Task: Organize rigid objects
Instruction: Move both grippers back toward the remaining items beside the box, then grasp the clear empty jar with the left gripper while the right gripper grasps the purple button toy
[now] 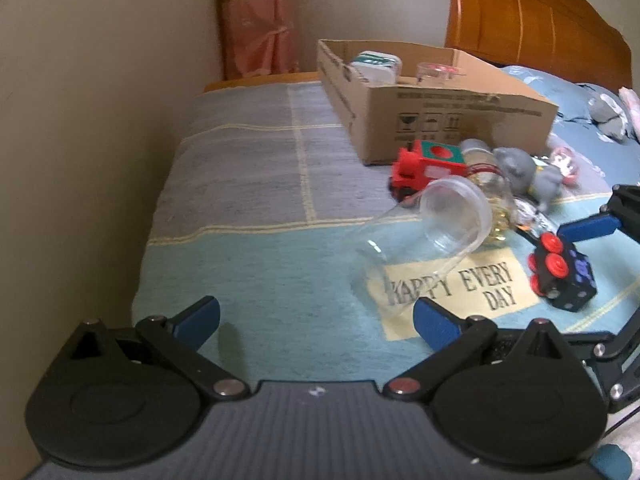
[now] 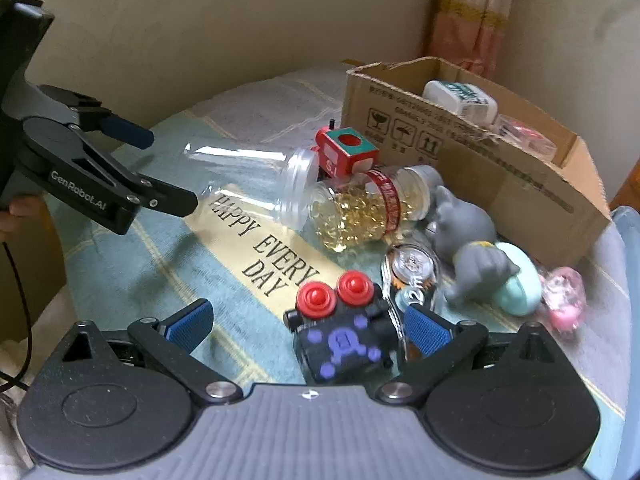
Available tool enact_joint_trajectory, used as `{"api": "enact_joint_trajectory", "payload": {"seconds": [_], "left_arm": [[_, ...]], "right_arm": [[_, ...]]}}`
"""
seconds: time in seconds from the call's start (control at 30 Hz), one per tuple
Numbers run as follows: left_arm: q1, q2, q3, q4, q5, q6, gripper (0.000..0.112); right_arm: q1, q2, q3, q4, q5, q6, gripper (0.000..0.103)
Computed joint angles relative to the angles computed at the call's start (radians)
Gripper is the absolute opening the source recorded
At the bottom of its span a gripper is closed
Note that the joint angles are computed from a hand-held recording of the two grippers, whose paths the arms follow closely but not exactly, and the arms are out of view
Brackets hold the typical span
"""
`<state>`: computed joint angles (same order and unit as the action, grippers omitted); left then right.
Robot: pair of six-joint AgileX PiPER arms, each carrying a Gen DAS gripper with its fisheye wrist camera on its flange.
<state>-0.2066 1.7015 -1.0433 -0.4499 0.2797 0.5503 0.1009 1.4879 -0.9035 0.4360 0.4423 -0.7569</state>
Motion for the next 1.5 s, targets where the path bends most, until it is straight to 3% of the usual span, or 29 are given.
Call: {"api": "enact_joint_trajectory", "payload": {"seconds": [0.2,0.3,0.47,0.63,1.07,1.5], "left_arm": [[0.015,0.017,-0.019,0.02,-0.005,-0.026,0.102],[0.019,0.016,-0.021,-0.028,0.01,0.024,0.102],[0.027,-0.007,-0.025,-0.259,0.116,0.241,0.102],[-0.012,0.012,-0.075,-0.306,0.175,0.257,0.102],[-0.084,0.124,-0.252,-0.119,0.154,-0.068,0.102],[-0.116,0.091,-0.191,0.35,0.039,-0.425,0.102]], "right_arm": [[-0.011,-0.01,-0.008,0.053,0.131,-0.063,0.103],[-0.01,-0.032,0.029,0.074,0.11,-0.08,0.103],[0.005,-0.037,0.038,0.046,0.088,-0.032,0.103],[-0.029,-0.044,0.066,0.16,0.082,-0.186,0.103],[-0.073,-0.08,0.167,0.436,0.016,-0.486,0.103],[-0.096,-0.1,0.197,0.479,0.0,-0.524,0.103]]}}
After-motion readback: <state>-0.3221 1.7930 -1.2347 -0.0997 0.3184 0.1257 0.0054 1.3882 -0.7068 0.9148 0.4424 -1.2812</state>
